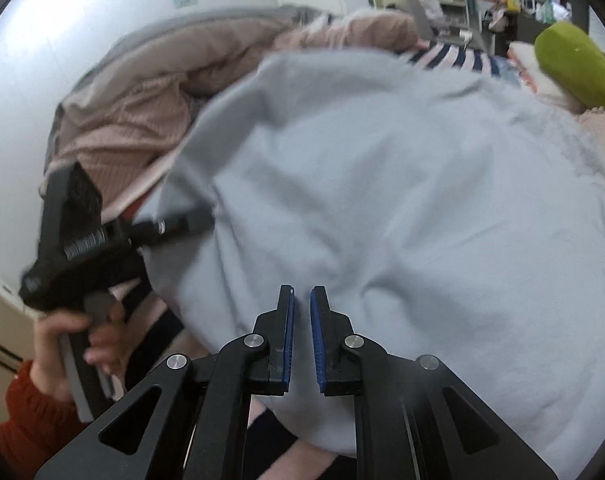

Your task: Fold large clothes

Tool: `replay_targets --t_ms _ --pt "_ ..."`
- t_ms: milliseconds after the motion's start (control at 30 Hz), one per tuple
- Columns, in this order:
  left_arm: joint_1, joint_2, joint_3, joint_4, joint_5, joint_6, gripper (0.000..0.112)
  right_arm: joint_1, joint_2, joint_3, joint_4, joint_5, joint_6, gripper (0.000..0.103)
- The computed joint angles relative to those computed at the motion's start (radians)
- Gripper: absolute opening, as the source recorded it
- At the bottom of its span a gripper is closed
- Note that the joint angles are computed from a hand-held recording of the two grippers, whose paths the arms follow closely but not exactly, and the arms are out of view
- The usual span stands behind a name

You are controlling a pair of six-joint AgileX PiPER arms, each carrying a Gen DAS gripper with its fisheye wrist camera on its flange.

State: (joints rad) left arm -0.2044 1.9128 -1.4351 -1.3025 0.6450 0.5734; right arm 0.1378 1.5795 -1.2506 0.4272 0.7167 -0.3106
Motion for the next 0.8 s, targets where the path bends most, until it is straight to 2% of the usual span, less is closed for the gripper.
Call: replay_targets --t_ms 33,67,200,267,433,567,600,800 --pt "-0.001 0.004 -0.017 0.000 0.008 -0.001 0.043 0.006 0.017 0.006 -0.016 -0.011 0.018 0.006" --pt "-0.005 -0.002 -0.020 -0.002 0.011 0.009 0.032 0.002 0.025 0.018 -0.001 -0.021 0.012 0.006" --pt "-0.052 -0.039 -0.067 0.053 -0.019 0.017 0.023 -0.070 0.044 0.038 0.191 -0.013 -0.104 0.006" --pt "-0.071 -0.058 -0.087 0.064 -0.027 0.036 0.023 -0.108 0.026 0.042 0.263 0.022 -0.154 0.006" --pt "-0.194 -0.047 -0.281 0.394 -0.044 -0.174 0.023 -0.269 -0.110 0.122 0.401 0.090 -0.324 0.007" --pt "-0.275 -0.003 -0.401 0.511 -0.036 -0.268 0.022 -0.469 -0.202 0.169 0.479 0.202 -0.452 0.016" --pt "-0.295 0.011 -0.437 0.544 -0.029 -0.297 0.022 -0.521 -0.207 0.174 0.490 0.243 -0.483 0.016" --pt "-0.414 0.090 -0.613 0.693 0.023 -0.344 0.022 -0.753 -0.254 0.231 0.558 0.359 -0.619 0.016"
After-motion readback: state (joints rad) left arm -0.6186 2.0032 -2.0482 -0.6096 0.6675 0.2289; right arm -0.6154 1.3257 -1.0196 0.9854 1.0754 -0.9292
